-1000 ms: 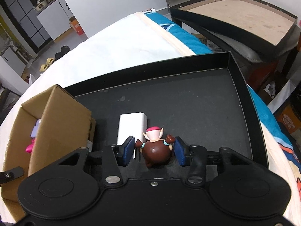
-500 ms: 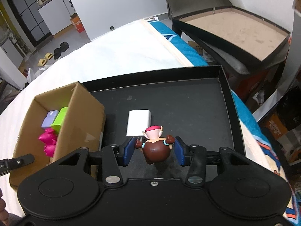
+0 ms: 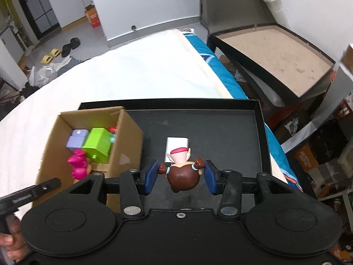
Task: Organize rigid objects
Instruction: 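Carry the brown figure into the box and open the right gripper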
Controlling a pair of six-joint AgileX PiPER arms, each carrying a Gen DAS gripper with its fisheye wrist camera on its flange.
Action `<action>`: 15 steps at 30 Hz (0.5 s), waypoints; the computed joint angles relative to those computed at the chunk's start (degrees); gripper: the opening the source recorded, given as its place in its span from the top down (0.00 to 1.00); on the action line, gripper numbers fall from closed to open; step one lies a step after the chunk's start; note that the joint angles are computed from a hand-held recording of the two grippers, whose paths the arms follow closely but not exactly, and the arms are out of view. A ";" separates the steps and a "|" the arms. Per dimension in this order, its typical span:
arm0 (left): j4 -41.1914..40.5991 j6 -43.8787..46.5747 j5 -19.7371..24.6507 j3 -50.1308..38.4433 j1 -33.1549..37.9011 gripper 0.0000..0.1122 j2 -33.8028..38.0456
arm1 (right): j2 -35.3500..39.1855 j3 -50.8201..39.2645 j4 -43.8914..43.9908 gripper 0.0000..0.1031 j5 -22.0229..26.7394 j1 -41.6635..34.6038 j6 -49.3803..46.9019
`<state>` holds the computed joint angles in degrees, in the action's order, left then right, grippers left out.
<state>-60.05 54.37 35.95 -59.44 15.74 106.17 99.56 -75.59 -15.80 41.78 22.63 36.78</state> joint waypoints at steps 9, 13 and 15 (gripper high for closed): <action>-0.24 0.16 0.75 -0.47 0.35 0.78 0.56 | -0.22 -6.43 1.18 0.57 5.03 3.55 -1.39; -0.26 0.28 1.21 -0.60 0.55 0.78 0.68 | 0.84 -9.08 1.18 0.57 6.52 5.04 -1.54; -0.39 0.48 1.52 -0.63 0.77 0.78 0.75 | 1.60 -10.68 1.41 0.57 7.28 5.81 -1.82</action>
<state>-60.44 54.85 37.48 -60.07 16.51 106.92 101.16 -86.26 -14.39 49.07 28.43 34.96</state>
